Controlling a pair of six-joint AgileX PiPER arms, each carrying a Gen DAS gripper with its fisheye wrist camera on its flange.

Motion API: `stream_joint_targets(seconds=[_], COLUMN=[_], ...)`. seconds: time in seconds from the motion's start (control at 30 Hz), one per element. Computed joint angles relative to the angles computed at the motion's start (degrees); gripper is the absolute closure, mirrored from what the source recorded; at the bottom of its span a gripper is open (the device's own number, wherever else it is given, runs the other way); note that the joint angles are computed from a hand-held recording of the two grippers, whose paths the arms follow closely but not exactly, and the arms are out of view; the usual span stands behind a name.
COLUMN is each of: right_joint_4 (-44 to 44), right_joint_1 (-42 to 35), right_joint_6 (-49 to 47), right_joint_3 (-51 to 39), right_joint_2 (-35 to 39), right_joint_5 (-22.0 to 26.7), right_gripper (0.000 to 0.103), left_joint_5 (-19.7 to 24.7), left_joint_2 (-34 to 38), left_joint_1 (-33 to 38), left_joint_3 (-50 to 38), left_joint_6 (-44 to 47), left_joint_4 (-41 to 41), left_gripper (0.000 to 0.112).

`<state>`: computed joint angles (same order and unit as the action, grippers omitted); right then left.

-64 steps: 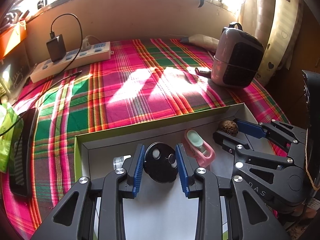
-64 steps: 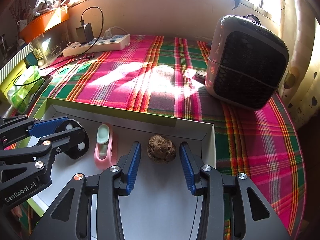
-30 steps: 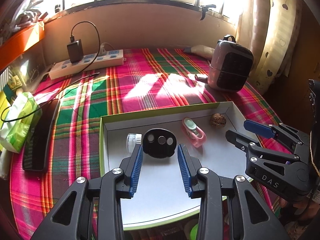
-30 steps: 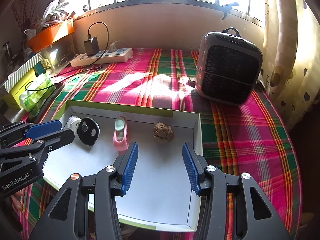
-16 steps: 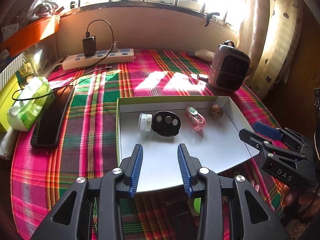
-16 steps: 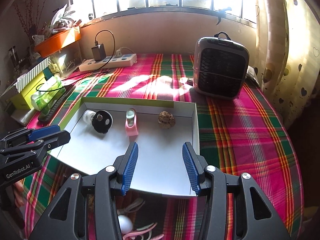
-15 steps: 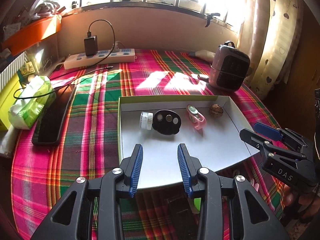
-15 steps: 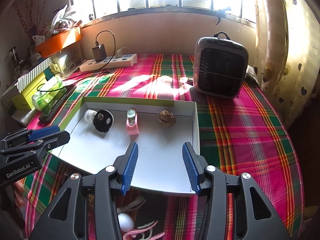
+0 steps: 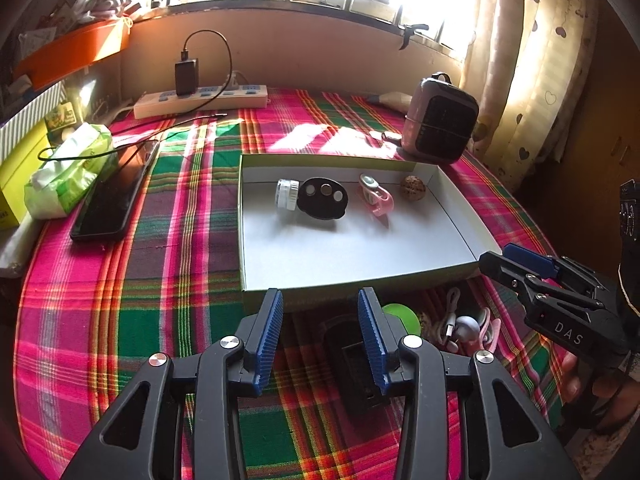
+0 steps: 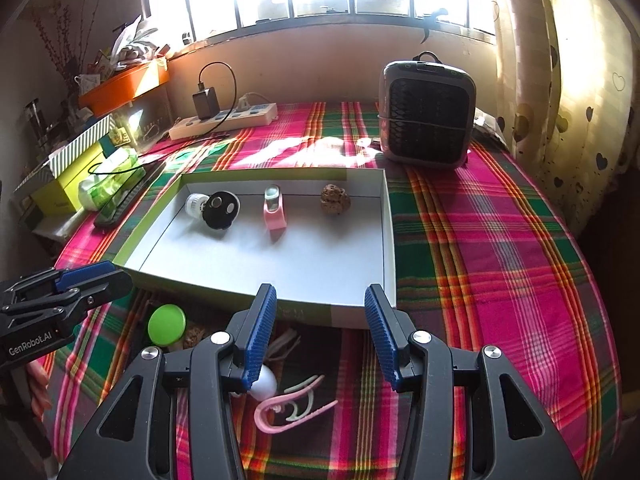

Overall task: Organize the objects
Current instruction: 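Withdraw both tools toward the green-capped object and the pink hook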

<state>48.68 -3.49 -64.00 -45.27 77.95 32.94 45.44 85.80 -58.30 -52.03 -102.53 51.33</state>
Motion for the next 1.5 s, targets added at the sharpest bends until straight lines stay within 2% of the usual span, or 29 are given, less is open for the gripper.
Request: stream_joint_targets(seconds=[0.3,0.4,0.63,0.87,1.03,1.3,1.5], right_joint_4=[2.01,2.33,1.96,-0.49,-5.04,-6.47,-5.74], right_joint_1=[-3.92,-4.99,-5.18,-1.56,1.15,-2.30,-7.65], right_joint_6=[-3.90,-4.75,-4.84,-3.26,0.96,1.55,-1.18], right_joint_3=[4.20,5.42,7.66,9.67,11.36,10.91,10.12], right_joint_2=[-2.81,-3.69,-5.53,-6.19,-6.99,-6.87,-5.07], right_joint_5=[2.13,2.87,3.57,1.15,-3.91,-4.47,-4.26], right_gripper=[0.055,0.047,0.047,0.046,0.046,0.046,0.046], left_joint_5=[-1.72,-2.81,-4.85,-6.25,-7.03,-7.99,-8.03], left_joint_2=[-0.76,-0.21,1.61,2.14,1.83,1.43,1.20], left_joint_1=[-3.58,-4.19,-4.62,-4.36,-3.85,-3.27,-3.28], left_joint_3=[2.84,3.11,2.91,4.05,4.52,5.02,5.28], left_joint_6=[-3.11,-3.88,-3.71,-5.06,-5.23,-5.58,-5.70], left_joint_4=[0.41,0.20,-0.76,-0.25,0.30,0.65,0.76], left_gripper=[0.071,0.071,0.071,0.071,0.071,0.071,0.071])
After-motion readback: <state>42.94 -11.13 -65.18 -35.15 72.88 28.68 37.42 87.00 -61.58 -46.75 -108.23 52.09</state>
